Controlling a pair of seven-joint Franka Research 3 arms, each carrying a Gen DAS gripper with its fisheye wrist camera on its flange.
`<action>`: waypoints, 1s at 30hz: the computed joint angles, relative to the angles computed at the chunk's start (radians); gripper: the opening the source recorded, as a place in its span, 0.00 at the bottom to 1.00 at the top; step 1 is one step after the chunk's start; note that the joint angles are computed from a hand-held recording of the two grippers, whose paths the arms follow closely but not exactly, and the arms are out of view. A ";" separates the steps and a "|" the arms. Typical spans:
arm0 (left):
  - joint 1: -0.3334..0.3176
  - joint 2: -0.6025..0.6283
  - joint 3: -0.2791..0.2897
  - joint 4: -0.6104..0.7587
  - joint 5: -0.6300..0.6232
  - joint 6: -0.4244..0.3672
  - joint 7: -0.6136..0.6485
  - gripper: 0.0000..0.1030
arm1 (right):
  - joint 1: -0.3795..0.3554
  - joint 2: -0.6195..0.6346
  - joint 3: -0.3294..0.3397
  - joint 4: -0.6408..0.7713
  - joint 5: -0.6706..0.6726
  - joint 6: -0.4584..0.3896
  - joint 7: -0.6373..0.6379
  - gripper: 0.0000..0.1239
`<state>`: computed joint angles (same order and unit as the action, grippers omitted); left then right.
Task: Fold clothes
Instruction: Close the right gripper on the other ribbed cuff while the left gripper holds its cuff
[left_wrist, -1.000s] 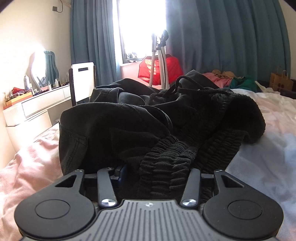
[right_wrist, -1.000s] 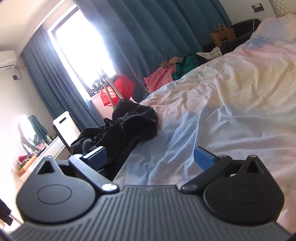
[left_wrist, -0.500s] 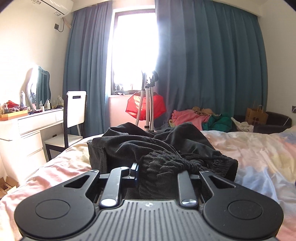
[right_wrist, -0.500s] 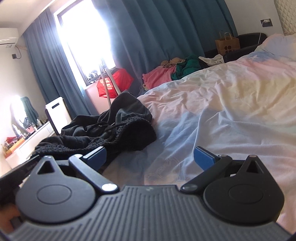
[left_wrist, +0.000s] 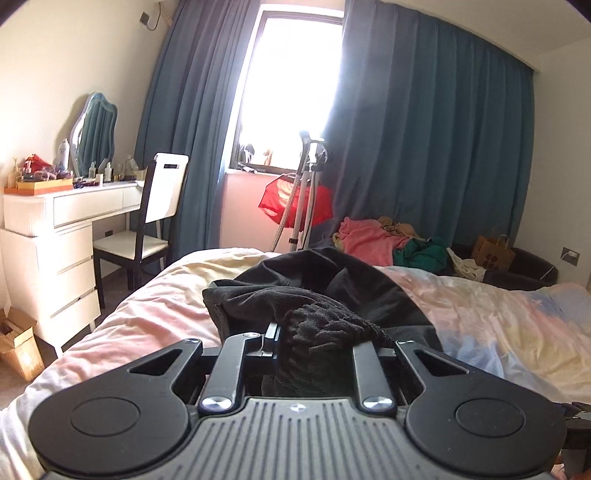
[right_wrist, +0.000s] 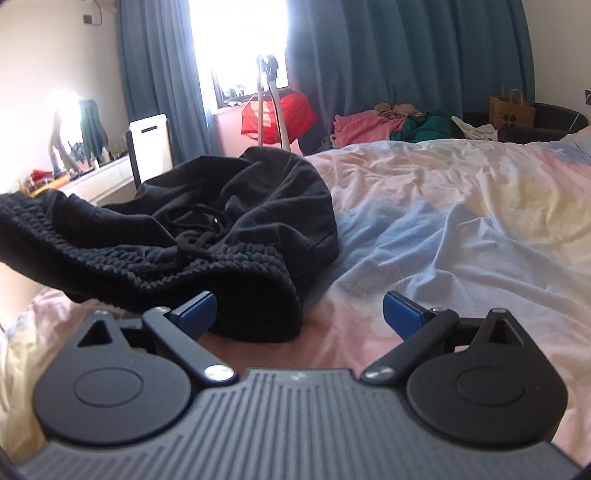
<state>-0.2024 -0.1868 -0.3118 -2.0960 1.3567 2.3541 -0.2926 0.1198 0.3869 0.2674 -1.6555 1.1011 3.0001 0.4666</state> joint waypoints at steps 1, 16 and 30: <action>0.001 -0.014 0.018 -0.020 -0.070 0.008 0.025 0.18 | 0.034 0.007 -0.039 -0.005 -0.072 -0.006 0.063 0.72; 0.034 0.060 0.030 -0.016 -0.241 -0.013 0.148 0.19 | 0.092 0.292 -0.080 0.325 -0.453 -0.127 0.478 0.38; -0.042 0.176 0.051 0.092 -0.325 -0.170 0.317 0.50 | 0.086 0.406 -0.024 0.445 -0.538 -0.037 0.514 0.24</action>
